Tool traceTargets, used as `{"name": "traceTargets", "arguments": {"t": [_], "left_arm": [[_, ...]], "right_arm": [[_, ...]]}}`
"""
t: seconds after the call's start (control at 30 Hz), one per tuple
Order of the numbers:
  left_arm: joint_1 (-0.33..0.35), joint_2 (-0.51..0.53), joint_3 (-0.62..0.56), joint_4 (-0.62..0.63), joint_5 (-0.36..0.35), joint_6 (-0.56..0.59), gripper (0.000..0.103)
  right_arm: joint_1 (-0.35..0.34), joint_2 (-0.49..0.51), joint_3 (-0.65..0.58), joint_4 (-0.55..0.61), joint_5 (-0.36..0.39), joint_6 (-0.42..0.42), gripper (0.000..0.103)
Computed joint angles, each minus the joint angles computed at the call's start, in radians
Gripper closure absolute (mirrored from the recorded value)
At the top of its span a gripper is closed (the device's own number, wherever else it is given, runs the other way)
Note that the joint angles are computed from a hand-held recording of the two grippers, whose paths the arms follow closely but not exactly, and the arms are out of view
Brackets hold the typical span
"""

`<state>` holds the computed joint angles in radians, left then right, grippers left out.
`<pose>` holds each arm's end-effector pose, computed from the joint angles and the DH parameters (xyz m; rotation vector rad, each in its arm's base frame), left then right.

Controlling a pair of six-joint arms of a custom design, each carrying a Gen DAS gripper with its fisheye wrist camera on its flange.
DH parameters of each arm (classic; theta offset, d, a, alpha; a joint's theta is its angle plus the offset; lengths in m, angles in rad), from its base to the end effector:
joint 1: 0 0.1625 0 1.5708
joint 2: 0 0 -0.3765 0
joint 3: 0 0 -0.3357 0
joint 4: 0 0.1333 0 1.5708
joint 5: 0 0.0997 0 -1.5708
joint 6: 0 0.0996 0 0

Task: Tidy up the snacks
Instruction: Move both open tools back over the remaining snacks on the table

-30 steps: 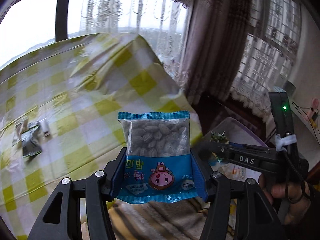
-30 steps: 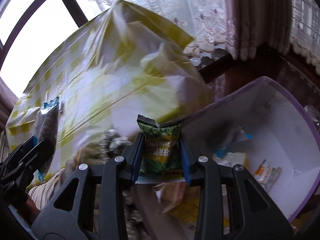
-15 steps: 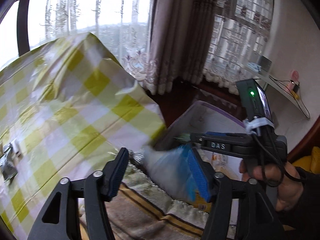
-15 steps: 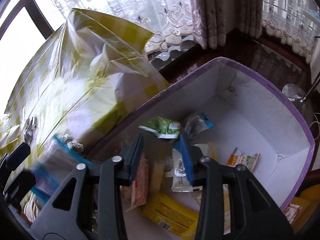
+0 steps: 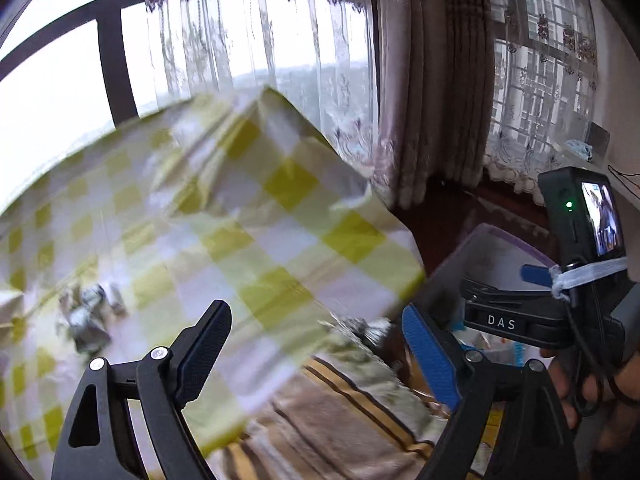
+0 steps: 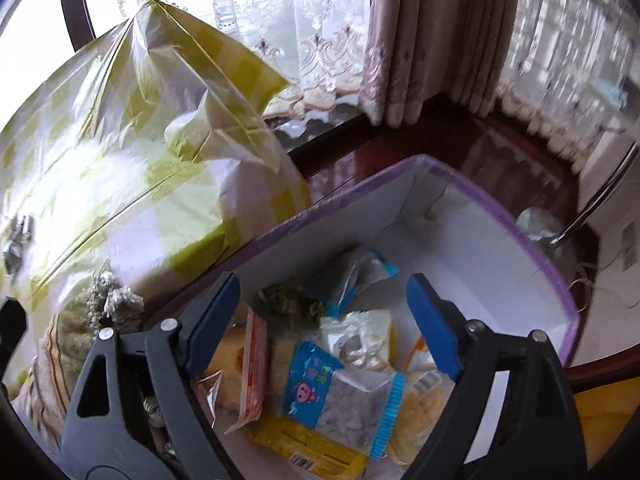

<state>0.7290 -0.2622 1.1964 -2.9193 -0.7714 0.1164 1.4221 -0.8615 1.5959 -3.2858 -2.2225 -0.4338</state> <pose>-0.3726 -0.6072 -0.0333 0.9197 2.2339 -0.8335 -0.0191 -0.6197 0.2620 -0.0771 -2.1484 0.8764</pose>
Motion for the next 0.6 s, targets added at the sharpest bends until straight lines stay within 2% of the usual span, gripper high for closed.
{"name": "traceTargets", "arguments": {"t": [0.1, 0.23, 0.33, 0.43, 0.53, 0.6], "left_arm": [[0.014, -0.008, 0.013, -0.066, -0.021, 0.038, 0.015], [0.042, -0.048, 0.047, -0.109, -0.071, 0.029, 0.015], [0.052, -0.043, 0.025, -0.107, 0.013, -0.005, 0.015], [0.069, -0.056, 0.032, -0.121, 0.042, -0.032, 0.015], [0.09, -0.058, 0.011, -0.097, 0.103, -0.058, 0.015], [0.11, -0.059, -0.017, -0.042, 0.17, -0.107, 0.015]], "right_arm": [[0.025, 0.034, -0.02, -0.076, -0.054, -0.054, 0.014], [0.04, 0.063, -0.047, -0.13, -0.048, -0.122, 0.01], [0.044, 0.051, -0.051, -0.07, -0.007, -0.098, 0.01], [0.04, 0.022, -0.024, -0.036, 0.088, -0.057, 0.01], [0.053, 0.028, -0.024, -0.033, 0.122, -0.064, 0.01], [0.062, 0.037, -0.032, -0.02, 0.145, -0.066, 0.01]]}}
